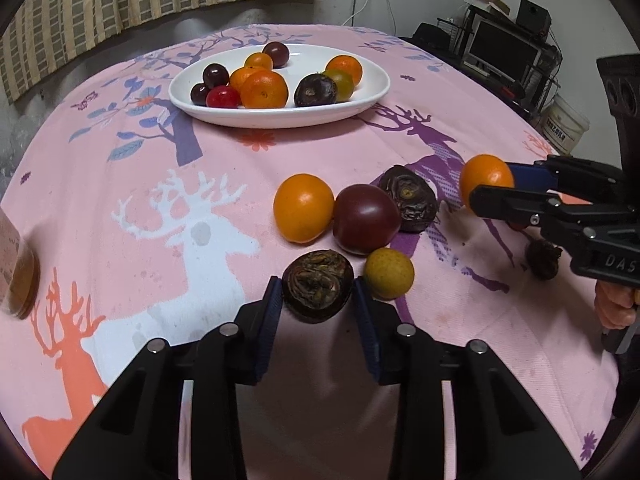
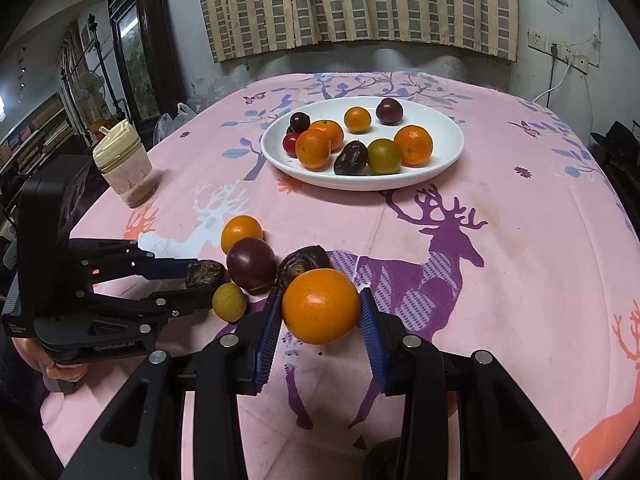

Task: Organize fruits
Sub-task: 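Grasp a mandarin with the right gripper while the left gripper grasps a dark purple tomato, then lower the mandarin and purple tomato onto the white plate, opening both grippers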

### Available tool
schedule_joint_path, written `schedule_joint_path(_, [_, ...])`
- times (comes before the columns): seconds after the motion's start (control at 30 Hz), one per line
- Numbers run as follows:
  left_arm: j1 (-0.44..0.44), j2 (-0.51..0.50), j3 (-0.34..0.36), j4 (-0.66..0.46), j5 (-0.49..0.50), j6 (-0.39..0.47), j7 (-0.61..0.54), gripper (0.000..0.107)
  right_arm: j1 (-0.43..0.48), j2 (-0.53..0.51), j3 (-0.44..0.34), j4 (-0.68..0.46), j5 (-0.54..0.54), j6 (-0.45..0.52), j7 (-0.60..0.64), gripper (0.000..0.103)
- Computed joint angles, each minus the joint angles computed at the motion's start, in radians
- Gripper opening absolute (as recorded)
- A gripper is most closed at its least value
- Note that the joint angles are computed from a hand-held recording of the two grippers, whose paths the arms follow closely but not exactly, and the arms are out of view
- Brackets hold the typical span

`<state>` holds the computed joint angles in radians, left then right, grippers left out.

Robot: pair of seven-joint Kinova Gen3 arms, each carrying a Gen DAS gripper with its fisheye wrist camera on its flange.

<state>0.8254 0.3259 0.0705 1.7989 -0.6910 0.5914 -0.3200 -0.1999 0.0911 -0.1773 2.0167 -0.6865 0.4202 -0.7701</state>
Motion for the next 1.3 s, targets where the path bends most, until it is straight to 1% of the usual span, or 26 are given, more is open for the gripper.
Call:
schedule_joint_path(0.07, [0.005,-0.016,-0.002,0.017,0.001,-0.016,0.021,0.036,0.000,-0.008,0.000,0.005,-0.002,-0.003,0.001,0.040])
schedule_joint_path(0.13, [0.036,-0.036,-0.016,0.034,-0.041,-0.012,0.079,0.036,-0.006,-0.014,0.004,0.002,0.008,0.002,-0.012,0.040])
schedule_joint_path(0.2, [0.035,-0.062,-0.008,0.050,-0.069,-0.023,0.109,0.036,0.000,-0.016,0.008,-0.015,-0.010,0.028,0.003,0.040])
schedule_joint_path(0.23, [0.019,-0.078,0.003,0.058,-0.067,-0.042,0.106,0.036,0.001,-0.016,0.010,-0.023,-0.018,0.039,0.009,0.039])
schedule_joint_path(0.3, [-0.026,-0.105,0.030,0.058,-0.042,-0.067,0.058,0.036,0.000,-0.012,0.015,-0.050,-0.018,0.055,0.011,0.039])
schedule_joint_path(0.4, [-0.058,-0.112,0.043,-0.002,-0.048,-0.019,-0.002,0.036,0.000,0.015,0.012,-0.118,-0.004,0.057,-0.024,0.039])
schedule_joint_path(0.47, [-0.079,-0.101,0.037,-0.055,-0.068,0.003,-0.020,0.036,-0.001,0.062,0.017,-0.199,0.022,0.092,-0.089,0.040])
schedule_joint_path(0.5, [-0.088,-0.088,0.027,-0.088,-0.079,0.014,-0.019,0.036,0.020,0.095,-0.006,-0.245,0.039,0.112,-0.127,0.039])
schedule_joint_path(0.53, [-0.093,-0.072,0.019,-0.117,-0.090,0.025,-0.018,0.036,0.023,0.133,-0.012,-0.291,0.040,0.114,-0.156,0.039])
schedule_joint_path(0.6, [-0.110,-0.031,0.004,-0.181,-0.094,0.038,-0.041,0.036,0.003,0.184,-0.001,-0.368,0.090,0.137,-0.224,0.039])
schedule_joint_path(0.7, [-0.156,0.056,-0.009,-0.303,-0.030,0.061,-0.137,0.036,-0.103,0.266,0.086,-0.482,0.198,0.125,-0.346,0.039])
schedule_joint_path(0.73, [-0.172,0.088,-0.014,-0.346,-0.004,0.069,-0.171,0.036,-0.121,0.293,0.100,-0.516,0.233,0.129,-0.386,0.039])
schedule_joint_path(0.8, [-0.208,0.144,-0.020,-0.416,0.052,0.076,-0.232,0.036,-0.120,0.346,0.083,-0.582,0.311,0.144,-0.465,0.039])
schedule_joint_path(0.87, [-0.233,0.180,-0.027,-0.464,0.103,0.082,-0.280,0.036,-0.127,0.390,0.085,-0.632,0.357,0.162,-0.509,0.040])
schedule_joint_path(0.9, [-0.235,0.198,-0.039,-0.485,0.119,0.089,-0.291,0.036,-0.118,0.407,0.073,-0.649,0.368,0.167,-0.516,0.040])
schedule_joint_path(0.93, [-0.236,0.217,-0.053,-0.511,0.135,0.101,-0.302,0.036,-0.107,0.415,0.056,-0.654,0.376,0.167,-0.518,0.041])
schedule_joint_path(0.97, [-0.235,0.228,-0.056,-0.525,0.136,0.118,-0.297,0.039,-0.091,0.413,0.034,-0.646,0.380,0.159,-0.514,0.048])
schedule_joint_path(1.0, [-0.221,0.235,-0.074,-0.536,0.129,0.138,-0.276,0.057,-0.078,0.403,0.016,-0.626,0.382,0.137,-0.512,0.049])
schedule_joint_path(1.03, [-0.191,0.235,-0.110,-0.536,0.118,0.154,-0.239,0.074,-0.060,0.377,-0.009,-0.587,0.382,0.107,-0.498,0.053])
schedule_joint_path(1.07, [-0.153,0.224,-0.157,-0.518,0.102,0.154,-0.198,0.082,-0.048,0.358,-0.027,-0.557,0.382,0.088,-0.486,0.055])
schedule_joint_path(1.1, [-0.120,0.205,-0.196,-0.487,0.085,0.138,-0.157,0.090,-0.037,0.332,-0.043,-0.517,0.379,0.060,-0.472,0.056])
schedule_joint_path(1.13, [-0.097,0.177,-0.217,-0.450,0.073,0.129,-0.124,0.092,-0.036,0.292,-0.051,-0.471,0.392,0.048,-0.465,0.057])
schedule_joint_path(1.17, [-0.091,0.157,-0.219,-0.428,0.071,0.132,-0.107,0.092,-0.039,0.264,-0.053,-0.431,0.394,0.023,-0.455,0.058])
schedule_joint_path(1.23, [-0.103,0.102,-0.181,-0.368,0.054,0.133,-0.063,0.092,-0.020,0.194,-0.086,-0.338,0.392,-0.005,-0.411,0.058])
schedule_joint_path(1.3, [-0.083,0.048,-0.168,-0.303,0.023,0.138,-0.002,0.093,-0.027,0.132,-0.092,-0.246,0.388,-0.031,-0.381,0.060])
